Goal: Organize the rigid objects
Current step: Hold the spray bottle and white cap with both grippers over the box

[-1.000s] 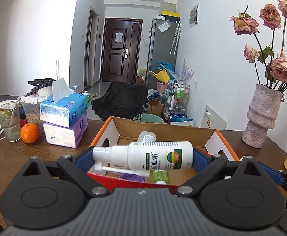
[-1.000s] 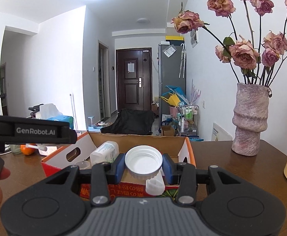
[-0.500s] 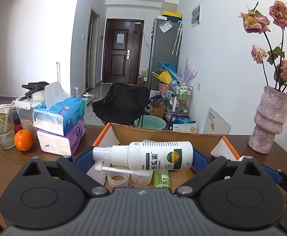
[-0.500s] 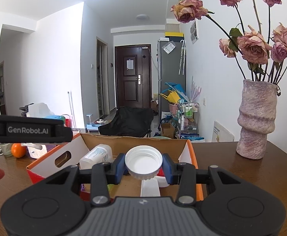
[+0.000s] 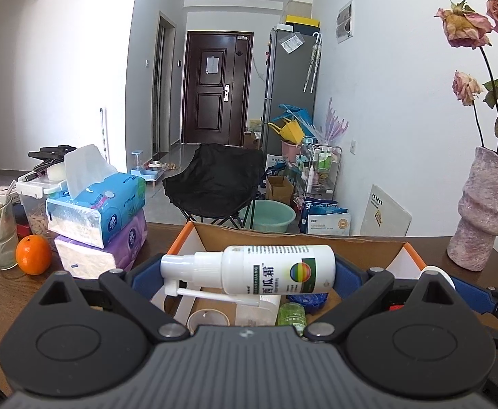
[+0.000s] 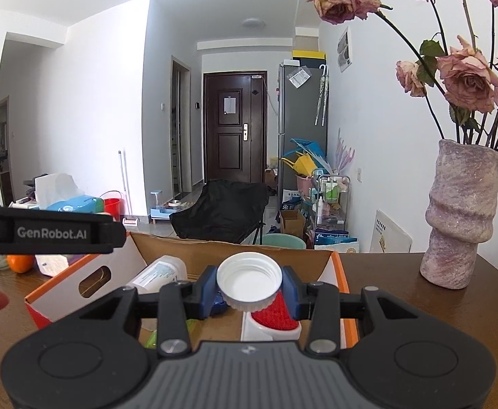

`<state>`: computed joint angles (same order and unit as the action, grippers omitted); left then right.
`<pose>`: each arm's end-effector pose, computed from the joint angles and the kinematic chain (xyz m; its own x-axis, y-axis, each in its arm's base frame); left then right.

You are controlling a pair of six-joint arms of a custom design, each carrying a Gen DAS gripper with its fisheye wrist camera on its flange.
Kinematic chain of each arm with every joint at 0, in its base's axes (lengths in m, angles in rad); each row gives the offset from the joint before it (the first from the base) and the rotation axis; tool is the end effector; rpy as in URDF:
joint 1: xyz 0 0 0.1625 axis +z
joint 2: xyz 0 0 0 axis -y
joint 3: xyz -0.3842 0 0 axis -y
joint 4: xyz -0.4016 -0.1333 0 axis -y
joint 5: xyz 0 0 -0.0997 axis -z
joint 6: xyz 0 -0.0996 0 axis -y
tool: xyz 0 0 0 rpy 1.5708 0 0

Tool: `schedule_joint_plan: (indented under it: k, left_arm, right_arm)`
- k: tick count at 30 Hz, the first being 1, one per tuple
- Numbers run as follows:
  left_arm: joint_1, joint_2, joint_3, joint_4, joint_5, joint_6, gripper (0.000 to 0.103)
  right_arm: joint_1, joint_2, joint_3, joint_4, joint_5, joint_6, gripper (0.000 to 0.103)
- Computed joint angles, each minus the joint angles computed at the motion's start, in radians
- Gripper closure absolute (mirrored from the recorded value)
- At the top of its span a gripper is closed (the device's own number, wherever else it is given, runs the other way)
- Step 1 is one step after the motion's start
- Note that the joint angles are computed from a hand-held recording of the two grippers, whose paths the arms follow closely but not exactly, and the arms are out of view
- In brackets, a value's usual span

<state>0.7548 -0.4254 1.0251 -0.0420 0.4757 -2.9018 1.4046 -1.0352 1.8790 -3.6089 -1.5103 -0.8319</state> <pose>-0.3342 -0.6189 -0.0143 -0.7469 -0.0918 -0.6585 0.5795 0.3957 -0.7125 0.0394 -0.6070 0.2490 -0.7142 -0.1942 0.6725 -0.6936 0.3253 -0.6427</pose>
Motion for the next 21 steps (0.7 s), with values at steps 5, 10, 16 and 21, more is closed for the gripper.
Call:
schedule_joint_plan:
  k: [5,10,16,21]
  left_arm:
    - [0.012,0.015,-0.030,0.002,0.004,0.022,0.005]
    - [0.025,0.029,-0.062,0.011,0.003,0.037,0.005]
    - [0.037,0.049,-0.101,0.036,-0.001,0.039,0.005]
    - [0.044,0.064,-0.128,0.043,-0.001,0.053,0.004]
  right_arm:
    - [0.008,0.019,-0.032,0.030,-0.012,-0.010,0.064]
    - [0.014,0.038,-0.063,0.053,-0.021,-0.014,0.064]
    - [0.020,0.058,-0.097,0.078,-0.036,-0.019,0.064]
    - [0.026,0.072,-0.110,0.089,-0.042,-0.027,0.064]
